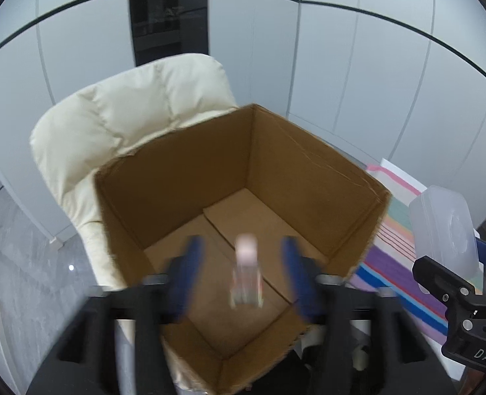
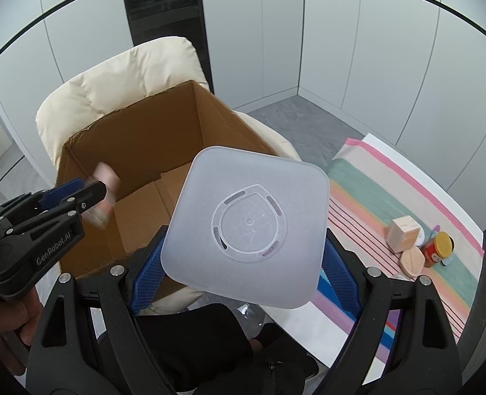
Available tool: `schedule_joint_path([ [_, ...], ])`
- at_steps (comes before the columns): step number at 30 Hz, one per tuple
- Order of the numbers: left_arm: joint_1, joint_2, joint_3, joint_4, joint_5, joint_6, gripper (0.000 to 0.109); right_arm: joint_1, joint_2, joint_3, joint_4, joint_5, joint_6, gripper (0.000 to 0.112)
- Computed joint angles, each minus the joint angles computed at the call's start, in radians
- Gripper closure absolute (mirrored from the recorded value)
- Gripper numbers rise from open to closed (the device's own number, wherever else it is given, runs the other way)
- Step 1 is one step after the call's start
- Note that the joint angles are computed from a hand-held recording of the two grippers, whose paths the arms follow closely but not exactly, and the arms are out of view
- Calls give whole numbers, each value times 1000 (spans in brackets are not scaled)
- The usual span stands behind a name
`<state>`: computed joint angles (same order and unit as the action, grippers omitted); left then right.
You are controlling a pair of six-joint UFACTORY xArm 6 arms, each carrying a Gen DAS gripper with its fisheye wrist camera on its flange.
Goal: Organize objects
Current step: 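Open the left tool over the box while the right tool drops the lid in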
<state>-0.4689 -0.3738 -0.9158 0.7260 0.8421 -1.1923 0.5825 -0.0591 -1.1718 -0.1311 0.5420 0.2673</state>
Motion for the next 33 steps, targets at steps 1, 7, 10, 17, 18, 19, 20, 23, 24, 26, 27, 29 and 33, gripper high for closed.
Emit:
schedule_joint_path([
  [1, 0, -20, 12, 27, 16, -31, 20, 4, 4, -4, -1, -1, 1, 24],
  [7, 1, -108, 63, 91, 117, -104, 6, 44, 60, -67, -17, 16, 12, 24],
  [10, 18, -157, 95, 79, 130, -79, 6, 66, 82, -91, -17, 18, 7, 24],
  [17, 60, -271, 170, 52, 169, -59, 6, 119, 142, -161, -10, 29, 1, 24],
  [18, 64, -286, 179, 50, 174, -56, 6, 126, 150, -172, -9, 30, 0, 24],
  [19, 67, -298, 186, 48, 180, -54, 6, 133, 161, -184, -11, 32, 2, 24],
  [20, 76, -313, 197, 43, 183, -48, 6, 139, 170, -195, -13, 36, 4, 24],
  [23, 97, -356, 224, 30, 185, -38, 6, 155, 203, -235, -7, 58, 8, 24],
  [24, 102, -365, 229, 26, 189, -34, 6, 158, 213, -247, 0, 66, 9, 24],
  [26, 112, -382, 240, 17, 197, -23, 6, 163, 231, -267, 11, 76, 6, 24],
  [27, 117, -390, 246, 12, 198, -18, 6, 166, 241, -278, 8, 79, 9, 24],
  [29, 122, -406, 255, 6, 207, -11, 6, 169, 256, -295, 4, 79, 21, 24],
  [33, 131, -425, 265, 4, 222, -9, 6, 175, 276, -317, -7, 71, 54, 14],
])
